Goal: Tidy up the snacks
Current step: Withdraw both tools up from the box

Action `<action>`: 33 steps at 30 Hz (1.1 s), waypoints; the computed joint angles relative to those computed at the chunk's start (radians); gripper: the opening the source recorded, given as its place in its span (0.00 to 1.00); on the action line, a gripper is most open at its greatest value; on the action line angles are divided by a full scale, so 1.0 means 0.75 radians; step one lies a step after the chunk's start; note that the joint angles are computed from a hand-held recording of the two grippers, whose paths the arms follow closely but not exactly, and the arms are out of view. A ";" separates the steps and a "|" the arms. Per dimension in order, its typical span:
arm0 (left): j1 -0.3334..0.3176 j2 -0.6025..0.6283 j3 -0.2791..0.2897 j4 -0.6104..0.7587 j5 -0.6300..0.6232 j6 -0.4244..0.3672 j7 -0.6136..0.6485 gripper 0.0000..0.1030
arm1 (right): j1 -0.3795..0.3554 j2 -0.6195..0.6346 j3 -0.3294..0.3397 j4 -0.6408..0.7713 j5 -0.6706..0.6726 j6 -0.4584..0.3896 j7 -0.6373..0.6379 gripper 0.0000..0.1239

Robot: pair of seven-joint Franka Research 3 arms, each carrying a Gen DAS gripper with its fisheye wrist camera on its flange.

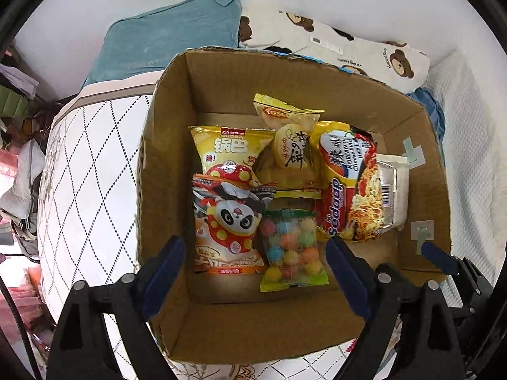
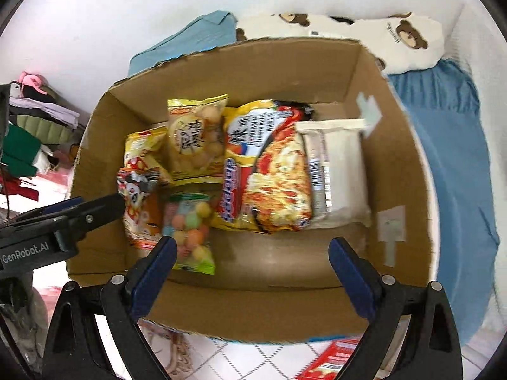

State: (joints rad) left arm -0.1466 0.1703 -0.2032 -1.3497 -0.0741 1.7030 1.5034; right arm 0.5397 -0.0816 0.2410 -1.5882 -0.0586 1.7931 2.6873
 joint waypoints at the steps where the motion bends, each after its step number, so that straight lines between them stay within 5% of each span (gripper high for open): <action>1: 0.002 -0.021 -0.001 -0.028 -0.010 0.017 -0.001 0.88 | 0.002 -0.013 0.004 0.000 -0.022 -0.020 0.005 0.79; 21: -0.042 -0.553 0.048 -0.567 -0.005 0.431 -0.042 0.88 | -0.020 -0.219 0.170 0.014 -0.322 -0.119 0.033 0.79; 33: -0.125 -0.823 0.128 -0.753 -0.114 0.462 0.036 0.88 | 0.044 -0.225 0.305 0.183 -0.475 -0.290 0.198 0.79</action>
State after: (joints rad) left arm -0.2406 -0.4470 -0.1072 -1.9144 -0.1592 2.0492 1.5302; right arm 0.5725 -0.2505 0.4697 -1.4511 -0.4150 1.5757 2.8355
